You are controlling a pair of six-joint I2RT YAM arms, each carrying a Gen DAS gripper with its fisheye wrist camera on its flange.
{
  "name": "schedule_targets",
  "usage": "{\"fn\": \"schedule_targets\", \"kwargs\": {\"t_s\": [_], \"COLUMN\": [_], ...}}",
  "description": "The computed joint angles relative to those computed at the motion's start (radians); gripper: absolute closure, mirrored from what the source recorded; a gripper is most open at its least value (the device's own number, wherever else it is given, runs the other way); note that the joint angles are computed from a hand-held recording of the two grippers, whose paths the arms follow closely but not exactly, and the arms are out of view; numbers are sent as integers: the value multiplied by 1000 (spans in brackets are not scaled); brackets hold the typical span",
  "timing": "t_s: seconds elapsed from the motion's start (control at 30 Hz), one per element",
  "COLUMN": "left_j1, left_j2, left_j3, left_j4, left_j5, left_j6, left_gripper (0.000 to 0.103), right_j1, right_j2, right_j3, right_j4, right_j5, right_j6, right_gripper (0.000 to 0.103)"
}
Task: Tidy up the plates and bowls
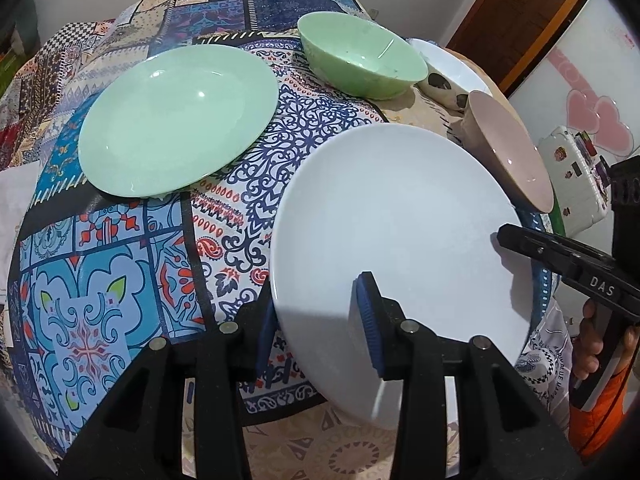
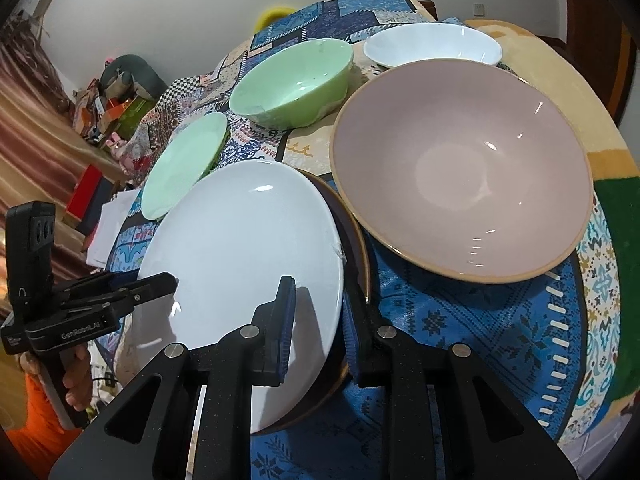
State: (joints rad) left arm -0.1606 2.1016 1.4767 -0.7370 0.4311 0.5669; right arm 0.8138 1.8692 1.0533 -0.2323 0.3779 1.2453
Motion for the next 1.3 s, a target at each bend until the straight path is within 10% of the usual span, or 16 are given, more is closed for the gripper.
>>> {"fn": "schedule_targets", "kwargs": {"t_s": [0.83, 1.3], "left_j1": [30, 149], "left_j2": [-80, -96], "left_j3": [-62, 72], "left_j4": [49, 123], "left_j5": [36, 72], "left_j6": [32, -67], "left_gripper": [64, 26], "right_j1": [12, -20], "right_j2": [-3, 84], "right_j3": [77, 312], "right_j4": [-174, -208], "right_j5": [50, 115], "right_j6": [-29, -222], "right_gripper": [80, 58]}}
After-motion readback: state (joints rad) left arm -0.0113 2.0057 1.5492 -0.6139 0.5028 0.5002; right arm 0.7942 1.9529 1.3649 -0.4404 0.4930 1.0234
